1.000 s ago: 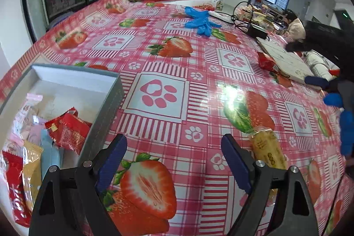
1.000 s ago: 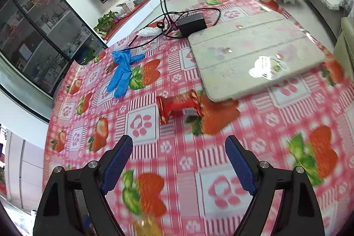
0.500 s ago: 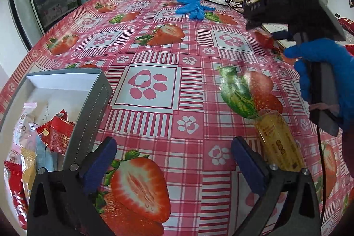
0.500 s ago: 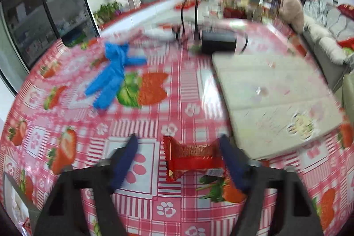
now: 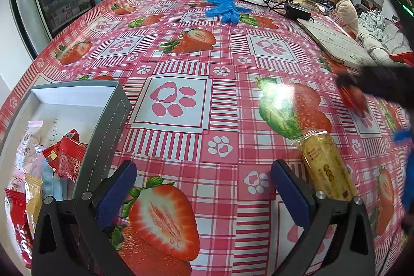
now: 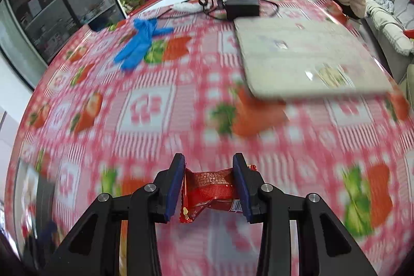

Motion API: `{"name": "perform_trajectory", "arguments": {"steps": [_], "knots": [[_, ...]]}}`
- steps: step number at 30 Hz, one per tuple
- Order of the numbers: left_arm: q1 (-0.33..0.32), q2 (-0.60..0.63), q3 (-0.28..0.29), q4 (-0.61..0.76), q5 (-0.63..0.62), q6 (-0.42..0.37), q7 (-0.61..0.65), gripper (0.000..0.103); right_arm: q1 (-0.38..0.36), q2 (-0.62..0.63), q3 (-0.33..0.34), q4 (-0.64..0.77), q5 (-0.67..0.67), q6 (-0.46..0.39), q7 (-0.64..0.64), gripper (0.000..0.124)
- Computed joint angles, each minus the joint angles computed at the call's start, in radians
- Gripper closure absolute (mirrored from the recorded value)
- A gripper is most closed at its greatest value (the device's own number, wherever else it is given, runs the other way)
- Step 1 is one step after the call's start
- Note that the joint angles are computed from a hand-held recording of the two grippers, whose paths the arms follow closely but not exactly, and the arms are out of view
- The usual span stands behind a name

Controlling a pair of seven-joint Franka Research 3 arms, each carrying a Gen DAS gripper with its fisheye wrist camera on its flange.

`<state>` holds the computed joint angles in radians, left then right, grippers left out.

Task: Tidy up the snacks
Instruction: 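Grasp the red wrapper with the right tool while the left moves toward the yellow cake bar, then set the red wrapper down on the table with the right tool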

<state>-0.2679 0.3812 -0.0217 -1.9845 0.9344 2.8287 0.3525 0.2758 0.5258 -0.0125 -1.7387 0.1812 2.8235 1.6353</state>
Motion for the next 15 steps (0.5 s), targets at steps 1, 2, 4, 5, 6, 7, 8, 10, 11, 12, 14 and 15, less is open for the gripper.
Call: {"name": "perform_trajectory", "arguments": {"steps": [1,2,4,5,6,7,8,10,11,12,14,15], "knots": [[0.0,0.0,0.0,0.0,-0.001,0.0,0.0,0.0,-0.021,-0.037,0.025,-0.062,0.023,0.026,-0.029,0.084],[0.0,0.0,0.0,0.0,-0.001,0.0,0.0,0.0,-0.022,-0.077,0.024,-0.123,0.027,0.042,-0.038,0.084],[0.0,0.0,0.0,0.0,0.0,0.0,0.0,0.0,-0.031,-0.154,0.033,-0.241,0.045,0.07,-0.062,0.084],[0.0,0.0,0.0,0.0,-0.001,-0.001,0.0,0.0,-0.04,-0.192,0.043,-0.3,0.059,0.085,-0.081,0.084],[0.0,0.0,0.0,0.0,-0.001,-0.001,0.0,0.0,-0.042,-0.221,0.045,-0.346,0.066,0.094,-0.092,0.083],[0.003,-0.001,-0.003,-0.002,-0.007,-0.002,0.007,0.0,-0.052,-0.239,0.056,-0.372,0.084,0.087,-0.111,0.083],[0.013,-0.003,-0.018,-0.003,-0.037,-0.012,0.035,0.0,-0.062,-0.259,0.068,-0.408,0.104,0.112,-0.138,0.082],[0.059,-0.014,-0.079,-0.01,-0.177,-0.046,0.15,0.0,-0.06,-0.302,0.064,-0.473,0.112,0.131,-0.153,0.066],[0.07,-0.024,-0.095,-0.019,-0.228,-0.043,0.18,0.0,-0.084,-0.317,0.092,-0.495,0.164,0.15,-0.197,0.06],[0.073,-0.039,-0.103,-0.034,-0.262,-0.024,0.191,0.0,-0.099,-0.332,0.111,-0.526,0.219,0.195,-0.237,0.049],[0.058,-0.059,-0.105,-0.045,-0.289,0.008,0.199,0.0,-0.066,-0.346,0.072,-0.554,0.189,0.24,-0.198,0.048],[0.051,-0.055,-0.118,-0.027,-0.309,-0.004,0.231,0.0,-0.073,-0.347,0.076,-0.557,0.201,0.245,-0.203,0.048]]}}
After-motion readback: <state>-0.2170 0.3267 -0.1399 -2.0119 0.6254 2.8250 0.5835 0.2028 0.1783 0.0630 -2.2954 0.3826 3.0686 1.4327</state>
